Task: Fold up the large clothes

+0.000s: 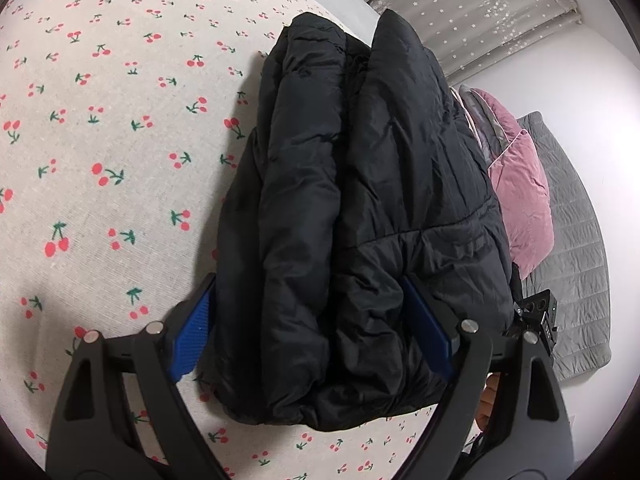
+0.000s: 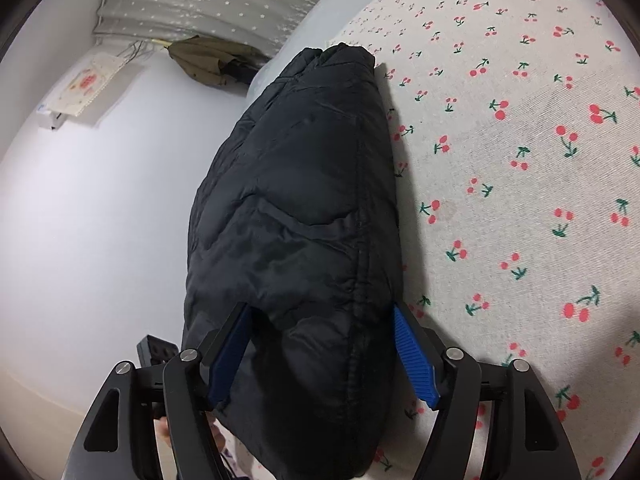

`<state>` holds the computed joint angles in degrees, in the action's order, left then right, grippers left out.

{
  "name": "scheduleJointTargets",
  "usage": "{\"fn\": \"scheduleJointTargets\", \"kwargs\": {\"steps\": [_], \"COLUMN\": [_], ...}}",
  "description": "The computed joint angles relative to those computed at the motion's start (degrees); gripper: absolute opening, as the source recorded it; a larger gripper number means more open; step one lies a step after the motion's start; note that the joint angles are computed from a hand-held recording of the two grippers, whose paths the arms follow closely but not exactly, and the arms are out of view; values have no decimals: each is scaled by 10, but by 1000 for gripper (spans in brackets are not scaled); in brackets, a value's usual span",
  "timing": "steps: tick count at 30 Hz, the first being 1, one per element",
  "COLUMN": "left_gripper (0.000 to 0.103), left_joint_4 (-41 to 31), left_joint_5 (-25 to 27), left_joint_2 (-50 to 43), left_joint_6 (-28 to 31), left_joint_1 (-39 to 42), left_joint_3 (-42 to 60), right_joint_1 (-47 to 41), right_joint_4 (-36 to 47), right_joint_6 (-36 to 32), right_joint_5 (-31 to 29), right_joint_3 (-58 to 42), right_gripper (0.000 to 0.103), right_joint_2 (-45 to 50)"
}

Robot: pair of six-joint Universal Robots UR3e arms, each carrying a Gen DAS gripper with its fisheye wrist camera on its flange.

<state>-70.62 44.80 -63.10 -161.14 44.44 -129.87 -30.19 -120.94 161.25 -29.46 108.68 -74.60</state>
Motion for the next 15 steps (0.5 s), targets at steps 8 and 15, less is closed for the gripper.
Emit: {"fn": "scheduleJointTargets", "kwargs": {"steps": [8,15], "left_gripper": [71,63], "left_joint_4": [92,194], "left_joint_5": [27,65], "left_joint_2": [-15,-51], "left_joint_6": [-68,-142], "left_joint_1": [-54,-118], "left_joint_3": [-5,3], "right_joint_1": [13,24], "right_joint_4": [-75,-153], "right_joint_6": [58,111], "right_joint_5": [5,8], "right_joint_3": [10,24], "right_gripper": [78,79], "right_joint_2": [21,45]}}
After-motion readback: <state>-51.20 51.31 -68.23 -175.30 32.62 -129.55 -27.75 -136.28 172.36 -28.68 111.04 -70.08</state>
